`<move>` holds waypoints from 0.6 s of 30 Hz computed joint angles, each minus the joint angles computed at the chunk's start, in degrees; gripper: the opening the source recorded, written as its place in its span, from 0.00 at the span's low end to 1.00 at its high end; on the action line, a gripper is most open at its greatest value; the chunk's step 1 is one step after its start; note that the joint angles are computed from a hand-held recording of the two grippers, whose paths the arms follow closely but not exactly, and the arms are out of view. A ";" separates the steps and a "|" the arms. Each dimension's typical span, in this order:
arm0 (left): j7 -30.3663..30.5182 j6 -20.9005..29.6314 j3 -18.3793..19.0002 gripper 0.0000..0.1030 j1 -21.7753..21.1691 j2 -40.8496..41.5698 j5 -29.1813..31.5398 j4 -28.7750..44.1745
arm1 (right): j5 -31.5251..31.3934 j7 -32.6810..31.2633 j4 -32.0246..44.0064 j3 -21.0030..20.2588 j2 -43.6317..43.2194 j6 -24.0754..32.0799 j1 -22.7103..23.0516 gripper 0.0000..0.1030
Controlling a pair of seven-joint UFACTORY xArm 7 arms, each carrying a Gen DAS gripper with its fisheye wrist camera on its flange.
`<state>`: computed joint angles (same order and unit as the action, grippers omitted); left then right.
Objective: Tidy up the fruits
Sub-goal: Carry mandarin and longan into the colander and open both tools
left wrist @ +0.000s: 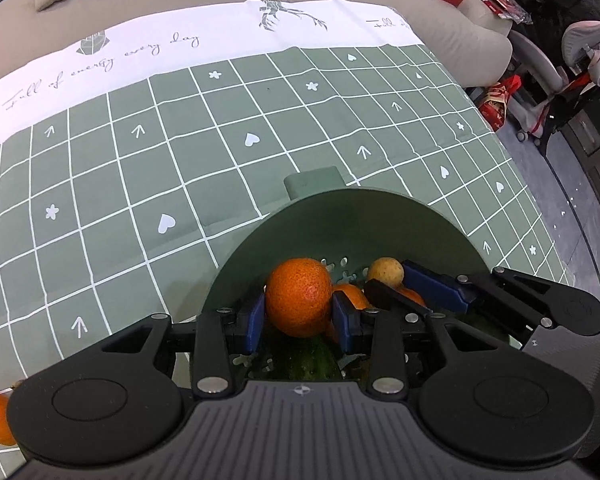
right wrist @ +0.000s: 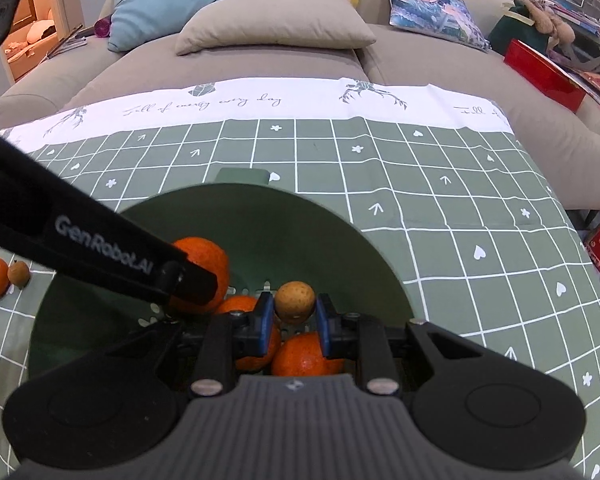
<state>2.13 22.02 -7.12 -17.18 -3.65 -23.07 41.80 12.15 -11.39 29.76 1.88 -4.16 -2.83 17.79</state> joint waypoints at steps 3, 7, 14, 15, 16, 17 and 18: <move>-0.15 -0.22 0.00 0.39 0.06 0.31 0.23 0.24 | -4.20 3.20 -0.11 2.49 0.07 -0.20 -3.13 0.18; -0.02 0.53 0.11 0.42 0.22 0.43 -0.35 0.67 | -8.98 7.50 -0.49 4.59 -0.45 0.04 -5.94 0.19; 2.05 0.87 0.55 0.47 0.12 -2.10 -2.31 -0.39 | -16.38 14.21 -0.95 6.95 -2.04 0.65 -9.28 0.19; 2.09 0.82 0.61 0.47 -0.01 -2.64 -2.47 -0.65 | -17.30 15.01 -1.01 7.41 -2.48 1.00 -9.75 0.19; 2.35 0.86 0.76 0.47 -0.16 -3.44 -2.74 -1.01 | -17.79 15.45 -0.98 7.45 -2.89 1.48 -9.74 0.20; 2.20 0.83 0.79 0.47 -0.31 -4.17 -2.66 -1.38 | -18.14 15.85 -0.94 7.45 -3.41 2.15 -9.60 0.22; 2.11 0.85 0.88 0.47 -0.43 -5.22 -2.40 -1.91 | -18.14 15.94 -0.93 7.16 -3.95 2.87 -9.10 0.25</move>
